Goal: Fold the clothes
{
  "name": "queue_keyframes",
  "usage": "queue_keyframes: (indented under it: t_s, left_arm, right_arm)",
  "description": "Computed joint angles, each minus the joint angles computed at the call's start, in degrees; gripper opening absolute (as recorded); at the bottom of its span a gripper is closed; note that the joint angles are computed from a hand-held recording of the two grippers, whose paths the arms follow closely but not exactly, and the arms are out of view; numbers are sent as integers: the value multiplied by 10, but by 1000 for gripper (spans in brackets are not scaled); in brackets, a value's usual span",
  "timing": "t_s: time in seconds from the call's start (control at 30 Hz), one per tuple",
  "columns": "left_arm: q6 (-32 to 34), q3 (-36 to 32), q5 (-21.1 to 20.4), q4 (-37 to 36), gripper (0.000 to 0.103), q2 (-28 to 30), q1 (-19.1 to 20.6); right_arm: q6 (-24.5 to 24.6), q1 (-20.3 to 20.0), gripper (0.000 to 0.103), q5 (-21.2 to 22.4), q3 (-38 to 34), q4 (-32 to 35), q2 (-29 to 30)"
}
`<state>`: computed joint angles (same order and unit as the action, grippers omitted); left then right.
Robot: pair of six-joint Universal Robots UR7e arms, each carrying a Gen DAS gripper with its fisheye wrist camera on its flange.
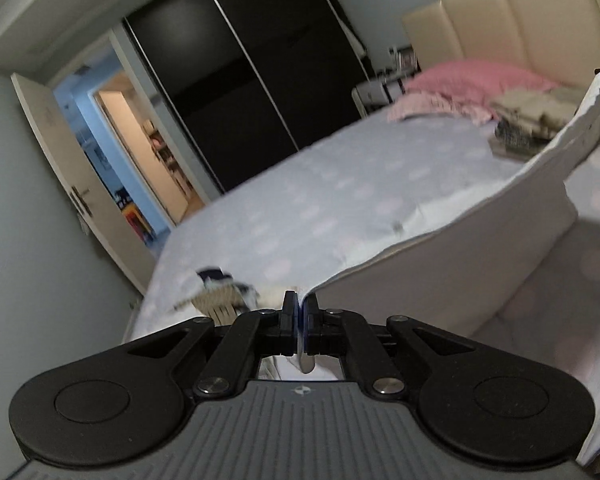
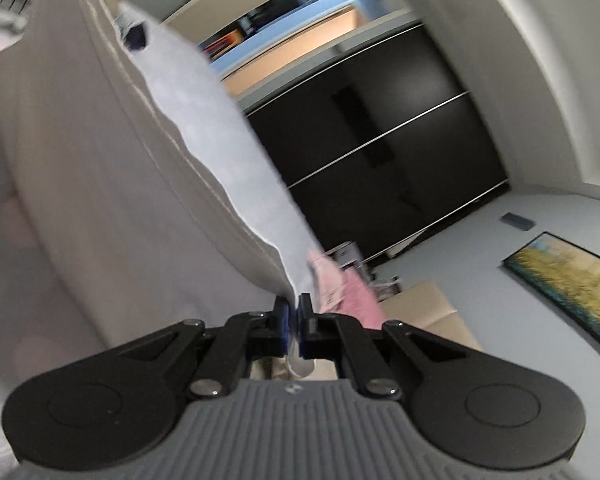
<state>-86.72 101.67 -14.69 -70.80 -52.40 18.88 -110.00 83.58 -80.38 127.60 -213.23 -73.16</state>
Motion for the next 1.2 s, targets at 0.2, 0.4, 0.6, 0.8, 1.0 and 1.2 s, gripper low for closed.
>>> queue_keyframes:
  t_s: [0.2,0.4,0.6,0.8,1.0,1.2]
  left_arm:
    - [90,11,-13,-72,1,-15,-18]
    - [217,26,-38,-181,1,-3,10]
    - [290,-3,-24,-230,1,13,66]
    - [429,-40,7,-339,1,38,134]
    - [632,-102,19,-521,1,89,217]
    - [782,-194,9,-633,1,159,294]
  right_arm:
    - [7,7,4,10,8,55,-66]
    - [-30,3,4,-20,9,83,-68]
    - [-10,29,4,-75,-50,88,1]
    - [35,70,4,-149,-172,129,103]
    - [66,95,4,-213,-290,177,204]
    - [104,109,4,-273,-465,237,339]
